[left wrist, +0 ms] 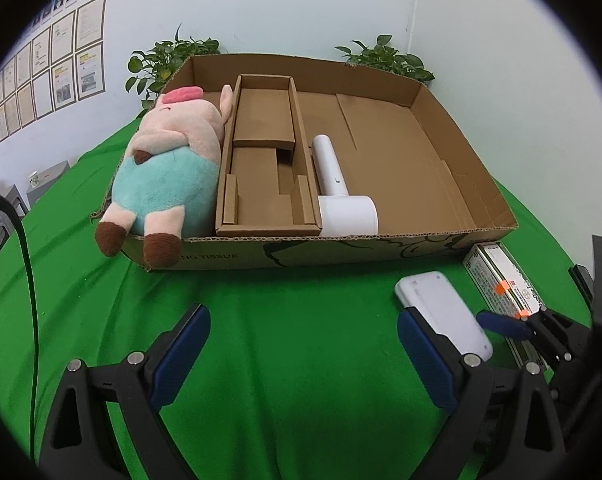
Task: Organize objects
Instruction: 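Grasp the white plastic case with the right gripper while the left gripper grasps it too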
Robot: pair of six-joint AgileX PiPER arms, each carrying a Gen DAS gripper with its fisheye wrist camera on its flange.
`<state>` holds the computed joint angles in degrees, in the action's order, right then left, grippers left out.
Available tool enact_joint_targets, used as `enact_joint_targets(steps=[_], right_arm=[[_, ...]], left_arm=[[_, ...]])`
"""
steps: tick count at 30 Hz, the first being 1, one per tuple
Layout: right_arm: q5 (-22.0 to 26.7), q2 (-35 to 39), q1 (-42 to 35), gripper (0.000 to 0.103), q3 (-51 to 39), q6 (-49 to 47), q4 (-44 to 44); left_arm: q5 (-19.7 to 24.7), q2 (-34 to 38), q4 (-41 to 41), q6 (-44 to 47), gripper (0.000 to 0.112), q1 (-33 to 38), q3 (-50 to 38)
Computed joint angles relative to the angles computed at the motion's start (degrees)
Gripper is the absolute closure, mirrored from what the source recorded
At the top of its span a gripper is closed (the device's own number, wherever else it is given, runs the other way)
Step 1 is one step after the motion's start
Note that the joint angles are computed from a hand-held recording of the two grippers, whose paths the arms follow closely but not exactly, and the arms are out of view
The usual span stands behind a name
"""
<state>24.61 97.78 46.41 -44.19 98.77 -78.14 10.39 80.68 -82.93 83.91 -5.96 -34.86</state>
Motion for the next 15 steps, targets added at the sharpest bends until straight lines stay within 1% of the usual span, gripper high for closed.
enact_joint_targets(steps=[2, 4, 6, 7, 9, 10, 11, 12, 13, 15], right_arm=[[-2.6, -1.5, 1.3, 0.037, 1.7, 1.5, -2.1], [-6.5, -3.2, 1.5, 0.037, 3.1, 2.7, -2.8], [-8.4, -4.5, 2.5, 0.036, 3.9, 3.0, -2.0], [-8.0, -4.9, 3.2, 0.035, 4.1, 3.7, -2.2], [-7.2, -5.7, 4.5, 0.021, 4.8, 8.0, -5.3], [-6.7, -5.9, 5.1, 0.005, 5.1, 10.9, -7.2], [-7.0, -6.0, 5.0, 0.000, 5.4, 12.7, -8.6], [-8.3, -6.1, 4.5, 0.001, 5.5, 12.8, -8.6], [-9.5, -5.8, 4.1, 0.001, 5.1, 11.0, -6.6], [-9.5, -5.2, 4.1, 0.001, 5.0, 10.7, -6.1]], left_arm=[[0.5, 0.5, 2.3, -2.2, 0.017, 0.3, -0.2], [0.8, 1.2, 6.8, -7.3, 0.017, 0.5, -0.7], [3.8, 2.5, 12.1, -12.8, 0.017, 1.8, -1.9], [6.1, 3.3, 13.2, -14.0, 0.017, 2.7, -2.5], [10.0, 4.9, 13.8, -14.8, 0.017, 4.0, -3.6], [11.8, 5.7, 14.5, -15.7, 0.017, 4.5, -4.1], [14.0, 6.5, 15.0, -16.4, 0.017, 5.0, -4.7], [15.8, 7.3, 15.4, -17.0, 0.017, 5.4, -5.2], [17.5, 8.0, 15.5, -17.3, 0.017, 5.9, -5.6], [21.9, 9.7, 15.2, -17.3, 0.017, 7.1, -6.5]])
